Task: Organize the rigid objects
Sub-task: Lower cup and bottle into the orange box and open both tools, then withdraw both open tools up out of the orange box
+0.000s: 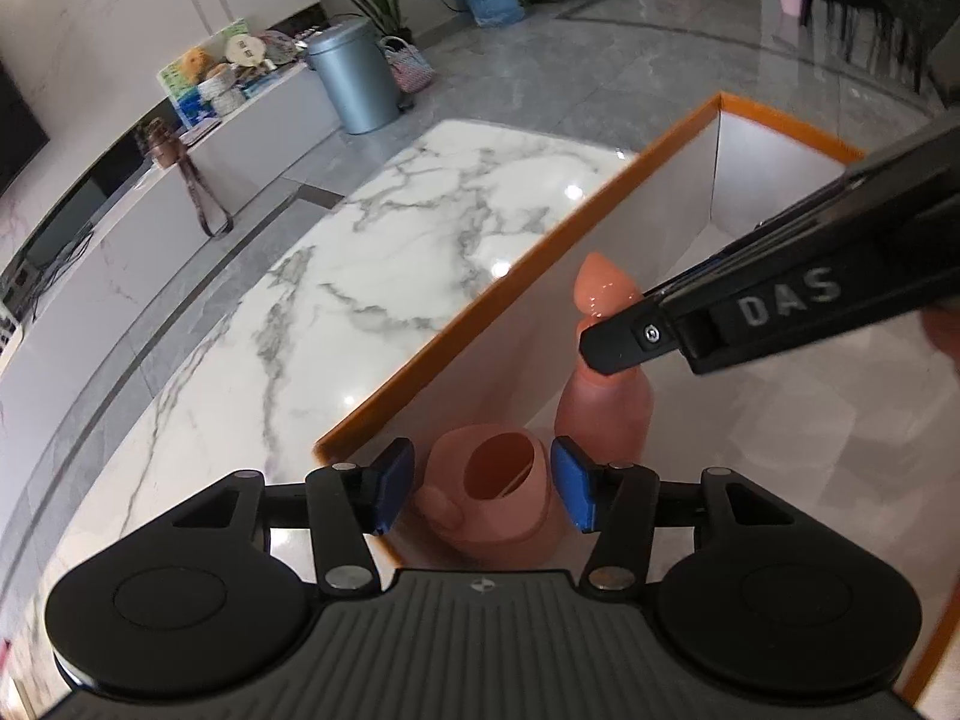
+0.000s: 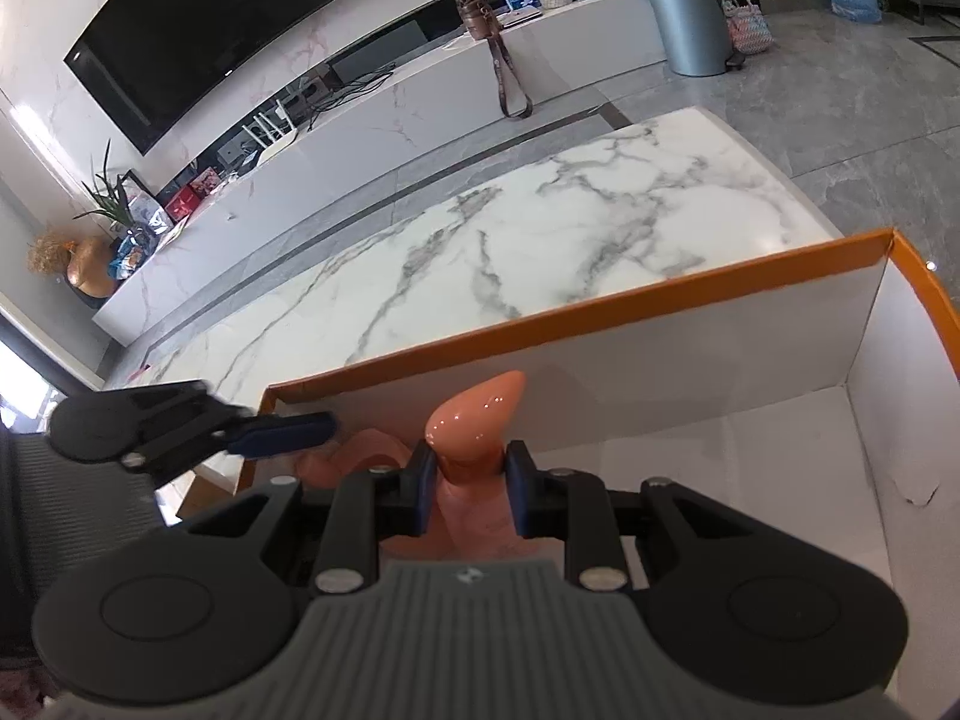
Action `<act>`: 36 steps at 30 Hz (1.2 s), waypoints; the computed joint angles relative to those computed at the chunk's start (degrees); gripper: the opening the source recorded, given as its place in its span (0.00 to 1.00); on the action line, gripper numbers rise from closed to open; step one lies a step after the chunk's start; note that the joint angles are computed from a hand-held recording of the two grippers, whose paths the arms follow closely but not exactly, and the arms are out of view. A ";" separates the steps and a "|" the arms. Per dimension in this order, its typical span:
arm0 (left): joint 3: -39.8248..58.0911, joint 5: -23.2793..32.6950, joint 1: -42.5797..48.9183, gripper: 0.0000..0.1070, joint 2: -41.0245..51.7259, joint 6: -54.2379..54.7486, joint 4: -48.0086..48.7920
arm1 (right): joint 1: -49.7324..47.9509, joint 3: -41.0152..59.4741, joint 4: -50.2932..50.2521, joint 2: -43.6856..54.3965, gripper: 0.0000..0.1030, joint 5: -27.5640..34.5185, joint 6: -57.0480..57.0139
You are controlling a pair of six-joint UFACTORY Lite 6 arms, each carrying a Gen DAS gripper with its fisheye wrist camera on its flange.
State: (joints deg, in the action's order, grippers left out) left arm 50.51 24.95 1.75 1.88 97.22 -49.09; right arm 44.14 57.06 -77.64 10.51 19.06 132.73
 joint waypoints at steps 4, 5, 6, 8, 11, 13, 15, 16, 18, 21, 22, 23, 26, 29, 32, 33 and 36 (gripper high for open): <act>-1.75 8.52 6.92 0.62 -6.22 -1.61 -3.54 | 0.92 1.64 4.67 0.96 0.24 4.01 -5.71; -2.33 10.16 8.43 0.66 -8.04 -2.97 -3.83 | 0.85 2.31 5.40 1.46 0.24 4.41 -7.03; -2.84 12.23 10.43 0.66 -9.46 -3.58 -4.71 | 0.89 3.20 6.06 2.19 0.24 4.78 -8.11; -3.39 14.35 12.91 0.66 -11.10 -7.79 -3.30 | 1.00 4.99 6.58 3.91 0.24 5.09 -9.04; -3.62 15.67 15.34 0.66 -10.79 -14.02 0.43 | 1.50 8.21 7.79 7.33 0.23 5.75 -10.65; -3.92 16.46 16.65 0.66 -10.00 -15.78 1.54 | 2.47 9.46 6.42 8.85 0.22 6.34 -9.81; -4.28 16.23 17.20 0.63 -9.32 -16.94 1.92 | 2.93 9.99 5.92 9.43 0.17 5.55 -10.32; -4.34 16.34 17.40 0.62 -8.99 -17.19 1.73 | 2.99 9.71 4.98 9.23 0.14 4.73 -9.70; -3.84 16.94 17.53 0.61 -7.85 -17.61 1.00 | 2.78 9.41 5.80 8.87 0.13 3.27 -11.20; -3.14 17.11 17.19 0.51 -6.23 -17.73 -0.33 | 2.65 10.23 10.57 9.38 0.17 4.21 -16.51; -2.55 17.63 17.27 0.47 -5.55 -17.97 -0.63 | 2.36 9.93 11.14 9.11 0.20 3.58 -16.98; -2.26 18.34 17.70 0.40 -5.14 -17.91 -0.85 | 2.16 9.70 11.59 8.82 0.20 3.01 -17.23; -1.14 20.55 19.13 0.30 -3.80 -18.10 -0.76 | 2.50 10.17 16.28 8.29 0.29 3.74 -23.20; -1.22 21.65 19.91 0.23 -3.09 -18.07 -1.47 | 2.05 11.59 27.70 8.72 0.29 1.63 -36.23; -1.33 22.70 20.78 0.21 -2.87 -18.25 -1.89 | 1.44 13.41 38.08 10.96 0.19 -1.85 -47.16; -1.53 22.58 20.72 0.21 -2.89 -18.00 -2.09 | 1.53 14.77 38.96 12.47 0.17 -1.76 -48.53; -1.78 23.15 21.30 0.21 -3.01 -17.43 -2.29 | 1.23 17.41 40.88 15.76 0.15 -2.64 -50.79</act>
